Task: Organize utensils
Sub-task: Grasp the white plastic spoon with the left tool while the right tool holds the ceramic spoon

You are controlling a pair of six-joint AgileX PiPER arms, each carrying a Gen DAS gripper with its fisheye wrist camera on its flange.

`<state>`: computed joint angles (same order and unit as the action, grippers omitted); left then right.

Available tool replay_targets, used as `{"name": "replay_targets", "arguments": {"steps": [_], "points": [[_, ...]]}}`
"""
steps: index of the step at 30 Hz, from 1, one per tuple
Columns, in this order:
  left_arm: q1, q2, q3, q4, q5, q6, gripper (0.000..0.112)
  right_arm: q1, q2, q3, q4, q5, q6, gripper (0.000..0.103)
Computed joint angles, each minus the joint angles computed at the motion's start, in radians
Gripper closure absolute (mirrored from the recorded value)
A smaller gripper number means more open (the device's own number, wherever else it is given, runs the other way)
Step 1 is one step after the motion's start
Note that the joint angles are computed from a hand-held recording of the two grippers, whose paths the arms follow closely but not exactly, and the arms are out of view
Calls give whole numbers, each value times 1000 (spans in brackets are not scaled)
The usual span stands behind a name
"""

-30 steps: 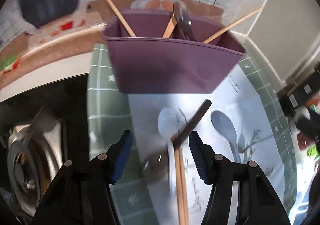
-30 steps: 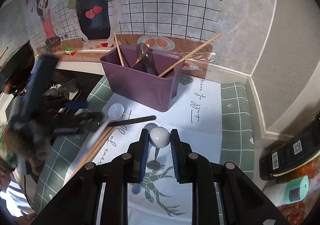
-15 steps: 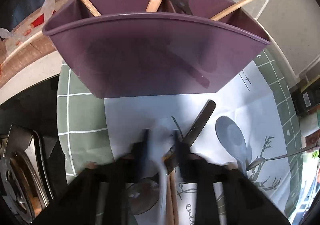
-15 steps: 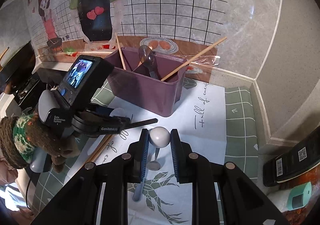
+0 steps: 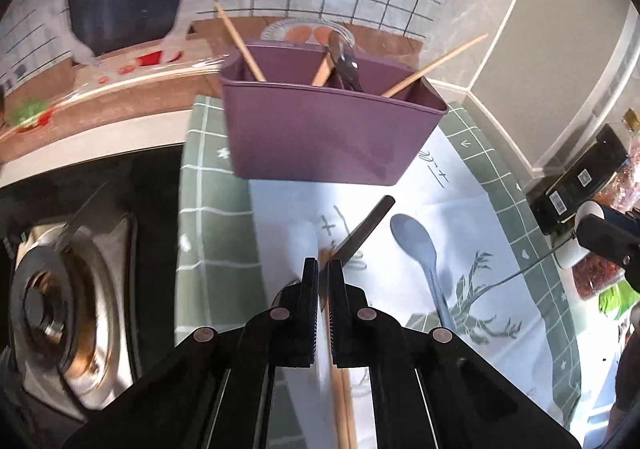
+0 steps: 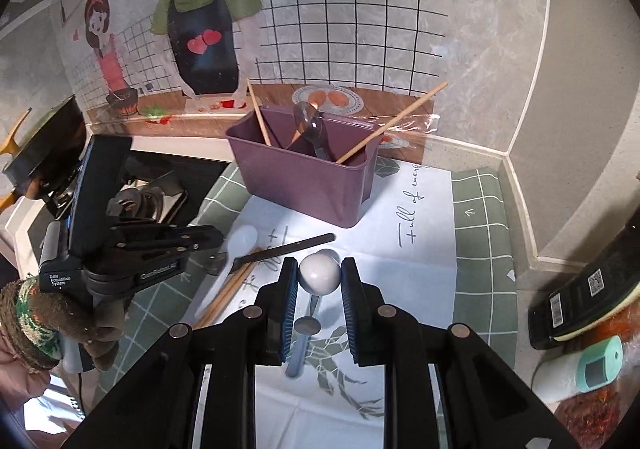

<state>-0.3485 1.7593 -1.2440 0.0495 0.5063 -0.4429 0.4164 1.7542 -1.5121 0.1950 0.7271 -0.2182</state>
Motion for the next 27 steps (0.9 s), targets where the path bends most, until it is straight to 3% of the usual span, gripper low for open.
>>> {"name": "replay_targets", "arguments": {"steps": [4,8,10,12,13,19,21,24,26,27], "points": [[-20,-78,104,65,-51,-105,108,15,-21,19,-16,8,15,83],[-14,-69,108,2,-22,-66,105,21,-33,32,-2,24,6,83],[1,-35,69,-65,18,3,92,24,-43,44,1,21,0,83],[19,24,0,-113,58,43,43,25,-52,54,4,20,-6,83],[25,50,-31,-118,74,46,38,24,-54,56,3,19,-7,83],[51,320,-433,-55,372,-55,38,9,-45,50,11,23,-15,83],[55,415,-577,-50,484,-46,45,4,-42,48,16,23,-25,83],[49,519,-729,-35,603,-27,51,-6,-35,46,33,23,-42,83],[43,550,-776,-23,628,-19,52,-12,-29,43,35,24,-44,83],[36,561,-796,-7,642,-19,58,-14,-26,41,35,26,-44,83]]}}
